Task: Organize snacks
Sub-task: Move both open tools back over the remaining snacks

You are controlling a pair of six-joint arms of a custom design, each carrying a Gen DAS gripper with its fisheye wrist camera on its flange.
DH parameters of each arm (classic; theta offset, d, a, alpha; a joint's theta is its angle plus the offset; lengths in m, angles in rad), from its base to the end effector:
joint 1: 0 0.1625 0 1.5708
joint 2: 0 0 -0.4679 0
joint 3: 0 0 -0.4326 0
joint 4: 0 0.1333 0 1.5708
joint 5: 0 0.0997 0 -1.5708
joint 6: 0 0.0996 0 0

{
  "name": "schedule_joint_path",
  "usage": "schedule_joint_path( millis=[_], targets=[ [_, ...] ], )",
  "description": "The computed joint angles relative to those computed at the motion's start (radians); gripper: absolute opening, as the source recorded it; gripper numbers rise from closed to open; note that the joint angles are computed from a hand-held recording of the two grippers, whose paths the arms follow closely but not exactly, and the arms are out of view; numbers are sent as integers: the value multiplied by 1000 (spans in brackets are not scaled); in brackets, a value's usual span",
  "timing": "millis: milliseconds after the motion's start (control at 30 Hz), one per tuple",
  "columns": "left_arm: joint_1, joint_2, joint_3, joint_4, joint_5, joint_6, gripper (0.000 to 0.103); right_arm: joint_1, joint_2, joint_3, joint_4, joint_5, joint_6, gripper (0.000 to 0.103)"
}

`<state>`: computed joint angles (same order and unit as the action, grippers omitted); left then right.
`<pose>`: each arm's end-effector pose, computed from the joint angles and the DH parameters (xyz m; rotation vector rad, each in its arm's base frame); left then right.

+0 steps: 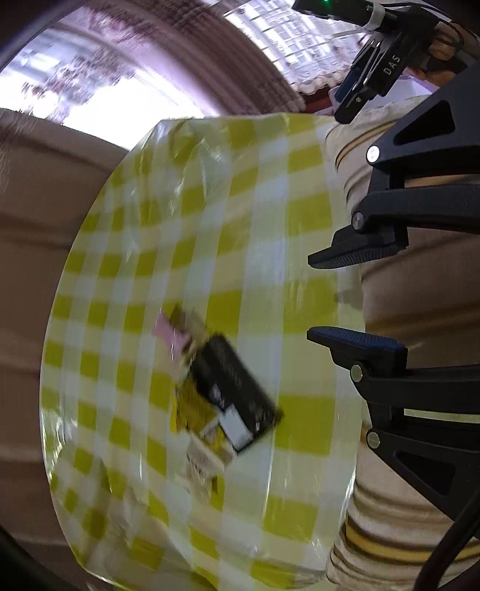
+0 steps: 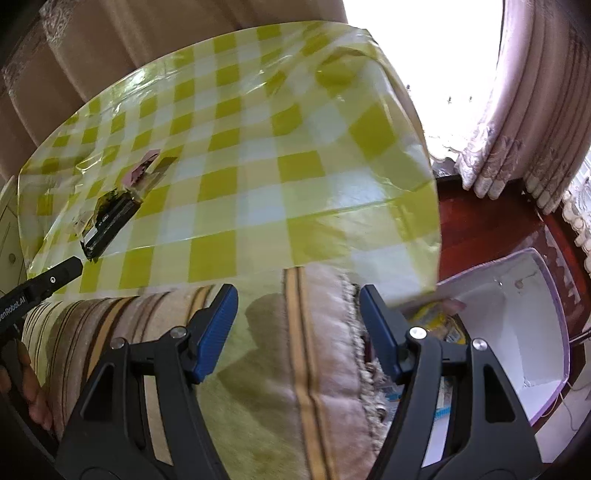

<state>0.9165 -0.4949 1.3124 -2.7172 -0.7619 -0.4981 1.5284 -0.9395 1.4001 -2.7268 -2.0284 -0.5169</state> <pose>-0.3387 -0.7790 0.0363 0.0178 2.4837 -0.9226 0.0554 -0.8005 0.3432 0.3725 -2.4149 0.6916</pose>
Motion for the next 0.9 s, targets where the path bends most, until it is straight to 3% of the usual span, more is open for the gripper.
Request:
schedule_joint_path(
  millis=[500,900],
  targets=[
    [47,-103,124,-45,84,-127,34,35,92,-91,64,-25,-33,74],
    [100,-113,98,-69,103,-150,34,70,193,-211,132,-22,-60,74]
  ],
)
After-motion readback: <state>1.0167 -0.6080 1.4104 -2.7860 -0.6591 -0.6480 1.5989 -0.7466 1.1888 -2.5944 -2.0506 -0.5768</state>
